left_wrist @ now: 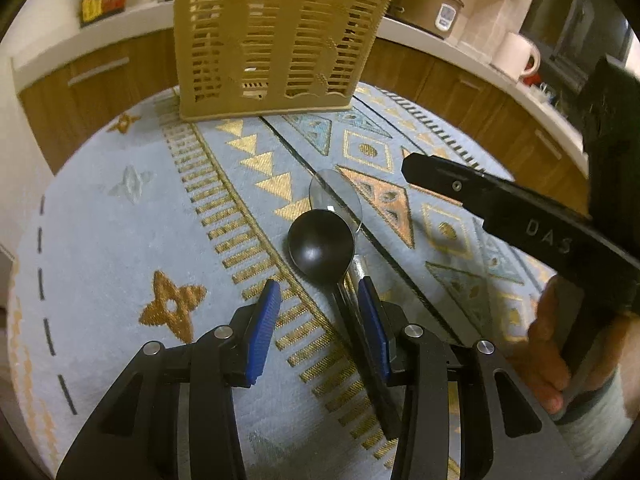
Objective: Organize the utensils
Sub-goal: 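Move both open tools back down over the remaining spoons, then grip a black spoon with the left tool while the right tool grips a clear spoon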
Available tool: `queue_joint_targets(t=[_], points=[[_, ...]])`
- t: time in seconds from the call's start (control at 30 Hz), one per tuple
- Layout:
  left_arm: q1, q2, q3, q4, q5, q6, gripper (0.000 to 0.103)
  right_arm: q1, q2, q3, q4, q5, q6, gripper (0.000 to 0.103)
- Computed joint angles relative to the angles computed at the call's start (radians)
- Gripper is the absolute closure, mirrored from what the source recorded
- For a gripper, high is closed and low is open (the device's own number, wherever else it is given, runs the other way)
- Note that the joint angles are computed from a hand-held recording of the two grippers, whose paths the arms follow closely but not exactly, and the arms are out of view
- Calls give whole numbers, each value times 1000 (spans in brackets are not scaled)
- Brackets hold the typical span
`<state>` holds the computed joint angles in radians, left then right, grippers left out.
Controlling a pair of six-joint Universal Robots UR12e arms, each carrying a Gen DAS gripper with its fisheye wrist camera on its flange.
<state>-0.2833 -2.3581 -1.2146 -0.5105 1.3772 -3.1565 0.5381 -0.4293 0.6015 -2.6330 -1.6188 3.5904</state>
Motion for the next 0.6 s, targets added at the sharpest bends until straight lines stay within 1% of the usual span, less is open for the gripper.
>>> queue_joint_targets(t=[0.07,0.13,0.17,0.3,0.37,0.43,0.47,0.57,0.6], points=[[-15,-3,8,-8,64,31,65,0,-5,12,-14,-1,5,78],[-23,-2,7,-8,103,44,68,0,-8,18,-26,-2,6,78],[-26,-2,7,-11,116,44,70,0,-8,18,-25,-6,6,78],[-31,-2,12,-23,140,46,70,1,-7,17,-23,-7,6,79],[-39,-5,15,-16,177,59,71,0,-8,18,-24,-4,6,78],[-47,-5,13,-10,207,69,74,-1,-9,22,-27,1,14,78],[-47,-4,11,-10,211,64,76,-2,-11,25,-28,4,18,79],[-47,-6,19,-22,244,37,97,-5,-11,24,-19,12,31,78],[-45,-7,21,-23,243,34,98,-5,-10,23,-16,13,33,78]])
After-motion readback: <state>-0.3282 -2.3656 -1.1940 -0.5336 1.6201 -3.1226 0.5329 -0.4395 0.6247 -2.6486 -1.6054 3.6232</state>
